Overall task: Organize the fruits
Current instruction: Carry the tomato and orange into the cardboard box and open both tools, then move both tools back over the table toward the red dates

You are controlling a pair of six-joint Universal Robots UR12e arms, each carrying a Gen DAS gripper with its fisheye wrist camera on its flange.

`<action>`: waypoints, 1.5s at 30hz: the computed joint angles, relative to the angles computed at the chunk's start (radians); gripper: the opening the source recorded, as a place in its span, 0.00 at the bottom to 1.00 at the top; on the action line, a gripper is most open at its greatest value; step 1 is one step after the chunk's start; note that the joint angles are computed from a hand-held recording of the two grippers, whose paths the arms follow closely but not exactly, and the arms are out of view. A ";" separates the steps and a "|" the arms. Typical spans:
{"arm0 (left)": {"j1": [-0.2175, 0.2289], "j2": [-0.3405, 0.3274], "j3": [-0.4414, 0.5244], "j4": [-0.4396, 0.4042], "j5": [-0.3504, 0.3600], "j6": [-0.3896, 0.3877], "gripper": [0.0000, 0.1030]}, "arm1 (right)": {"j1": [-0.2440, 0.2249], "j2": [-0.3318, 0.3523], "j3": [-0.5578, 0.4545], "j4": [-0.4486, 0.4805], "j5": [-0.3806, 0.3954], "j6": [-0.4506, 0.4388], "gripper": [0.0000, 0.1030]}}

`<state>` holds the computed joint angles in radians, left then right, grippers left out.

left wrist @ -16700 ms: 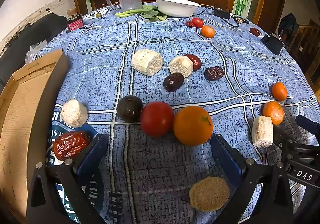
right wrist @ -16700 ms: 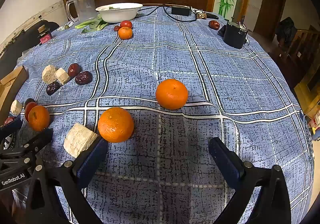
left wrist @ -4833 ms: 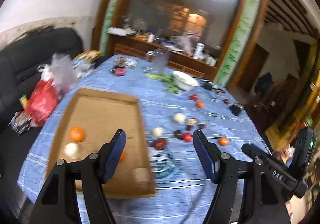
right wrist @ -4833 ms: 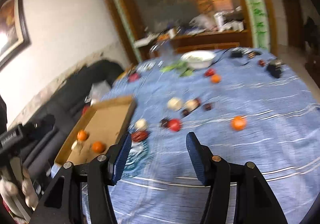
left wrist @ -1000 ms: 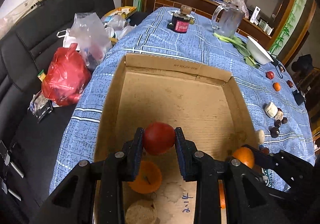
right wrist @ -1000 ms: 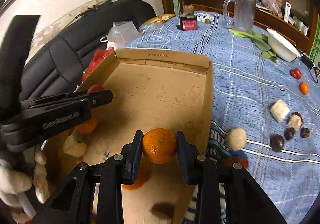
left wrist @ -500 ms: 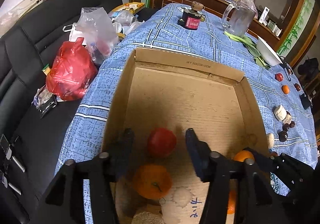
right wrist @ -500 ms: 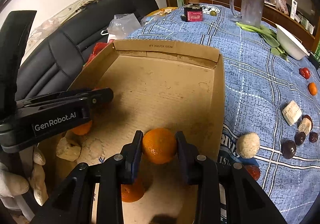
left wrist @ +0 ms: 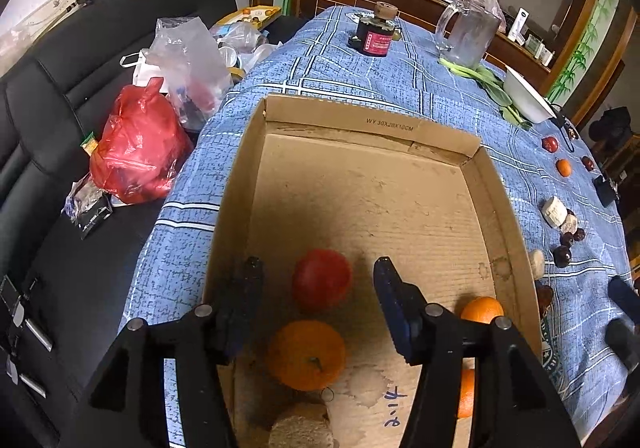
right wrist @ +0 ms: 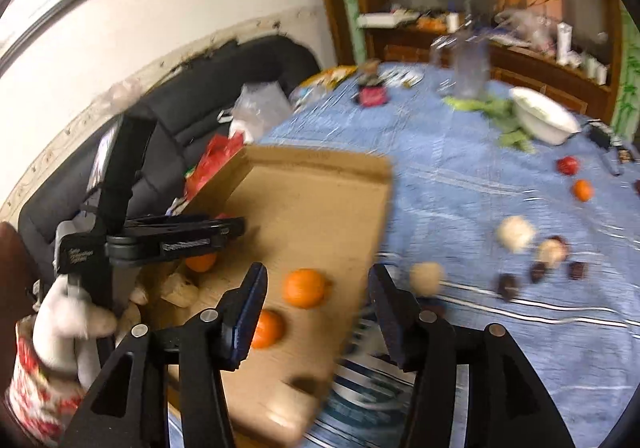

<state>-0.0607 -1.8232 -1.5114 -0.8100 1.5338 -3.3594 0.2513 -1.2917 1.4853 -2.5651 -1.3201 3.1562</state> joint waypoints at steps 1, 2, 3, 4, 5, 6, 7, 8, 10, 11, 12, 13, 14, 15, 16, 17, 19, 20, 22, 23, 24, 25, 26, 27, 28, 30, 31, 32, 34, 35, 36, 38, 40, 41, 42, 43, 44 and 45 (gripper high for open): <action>0.003 0.003 -0.005 0.009 -0.012 -0.004 0.55 | -0.011 -0.015 0.018 -0.010 -0.015 0.005 0.58; 0.006 0.007 -0.011 0.023 -0.017 -0.015 0.55 | -0.019 -0.027 0.032 -0.013 -0.027 0.008 0.58; 0.008 0.014 -0.021 0.045 -0.015 -0.033 0.55 | -0.030 -0.039 0.048 -0.010 -0.032 0.008 0.58; 0.008 0.020 -0.030 0.062 -0.017 -0.044 0.55 | -0.040 -0.051 0.065 0.001 -0.032 0.007 0.58; 0.007 0.032 -0.044 0.096 -0.013 -0.060 0.55 | -0.047 -0.057 0.075 0.012 -0.030 0.006 0.58; 0.006 0.039 -0.051 0.115 -0.016 -0.067 0.56 | -0.052 -0.062 0.087 0.024 -0.029 0.003 0.58; 0.007 0.048 -0.061 0.139 -0.027 -0.076 0.60 | -0.055 -0.066 0.099 0.033 -0.030 -0.001 0.58; 0.006 0.057 -0.071 0.162 -0.041 -0.085 0.64 | -0.056 -0.067 0.108 0.039 -0.031 -0.002 0.58; -0.001 0.068 -0.082 0.188 -0.049 -0.092 0.67 | -0.059 -0.068 0.123 0.045 -0.028 0.004 0.58; -0.008 0.071 -0.083 0.193 -0.052 -0.085 0.67 | -0.063 -0.070 0.130 0.045 -0.022 0.014 0.58; -0.013 0.073 -0.083 0.193 -0.056 -0.077 0.67 | -0.068 -0.067 0.133 0.042 -0.012 0.031 0.58; -0.020 0.073 -0.081 0.193 -0.059 -0.069 0.67 | -0.075 -0.063 0.132 0.039 -0.002 0.039 0.57; -0.029 0.073 -0.079 0.191 -0.061 -0.055 0.67 | -0.080 -0.062 0.134 0.035 0.002 0.050 0.57; -0.039 0.072 -0.075 0.192 -0.063 -0.038 0.67 | -0.084 -0.062 0.136 0.031 -0.001 0.058 0.57; -0.047 0.070 -0.072 0.192 -0.063 -0.027 0.67 | -0.089 -0.065 0.142 0.027 -0.011 0.066 0.57; -0.059 0.066 -0.065 0.190 -0.065 -0.006 0.67 | -0.093 -0.066 0.144 0.026 -0.019 0.070 0.57; -0.079 0.055 -0.050 0.179 -0.071 0.034 0.67 | -0.105 -0.067 0.146 0.027 -0.036 0.087 0.57; -0.091 0.045 -0.039 0.169 -0.080 0.058 0.67 | -0.111 -0.067 0.146 0.028 -0.041 0.096 0.57; -0.111 0.028 -0.018 0.146 -0.087 0.096 0.67 | -0.122 -0.066 0.145 0.027 -0.049 0.115 0.57; -0.123 0.017 -0.005 0.129 -0.085 0.116 0.67 | -0.127 -0.064 0.141 0.029 -0.052 0.121 0.57; -0.135 0.007 0.006 0.114 -0.083 0.134 0.67 | -0.131 -0.064 0.141 0.029 -0.055 0.127 0.57; -0.149 -0.006 0.021 0.094 -0.081 0.161 0.67 | -0.135 -0.062 0.139 0.030 -0.057 0.133 0.57; -0.157 -0.012 0.027 0.085 -0.078 0.178 0.67 | -0.139 -0.061 0.137 0.031 -0.056 0.138 0.57; -0.170 -0.022 0.037 0.073 -0.070 0.203 0.67 | -0.143 -0.060 0.136 0.032 -0.054 0.143 0.57; -0.177 -0.028 0.042 0.065 -0.061 0.222 0.67 | -0.147 -0.061 0.137 0.032 -0.053 0.147 0.57; -0.195 -0.047 0.063 0.040 -0.040 0.254 0.67 | -0.154 -0.061 0.140 0.032 -0.049 0.154 0.57; -0.198 -0.053 0.070 0.028 -0.040 0.262 0.67 | -0.158 -0.062 0.142 0.033 -0.044 0.157 0.57; -0.202 -0.062 0.082 0.012 -0.036 0.271 0.66 | -0.160 -0.062 0.143 0.034 -0.041 0.159 0.57; -0.212 -0.072 0.090 0.017 -0.002 0.283 0.66 | -0.166 -0.060 0.143 0.039 -0.035 0.158 0.57; -0.215 -0.078 0.097 0.019 0.010 0.286 0.66 | -0.168 -0.059 0.141 0.042 -0.035 0.156 0.57; -0.216 -0.081 0.100 0.017 0.013 0.287 0.66 | -0.171 -0.058 0.139 0.046 -0.037 0.154 0.57; -0.216 -0.087 0.110 -0.008 -0.003 0.294 0.66 | -0.176 -0.054 0.130 0.054 -0.045 0.148 0.57; -0.223 -0.091 0.114 -0.020 0.009 0.316 0.65 | -0.180 -0.048 0.118 0.063 -0.059 0.143 0.57; -0.225 -0.093 0.117 -0.029 0.019 0.324 0.65 | -0.182 -0.045 0.112 0.067 -0.065 0.139 0.57; -0.229 -0.098 0.125 -0.044 0.035 0.326 0.65 | -0.184 -0.039 0.102 0.076 -0.079 0.133 0.57; -0.232 -0.104 0.136 -0.069 0.048 0.328 0.62 | -0.185 -0.035 0.095 0.082 -0.088 0.130 0.57; -0.235 -0.108 0.141 -0.079 0.058 0.339 0.58 | -0.186 -0.030 0.087 0.089 -0.096 0.128 0.57; -0.236 -0.114 0.151 -0.103 0.059 0.344 0.53 | -0.188 -0.023 0.078 0.097 -0.100 0.128 0.57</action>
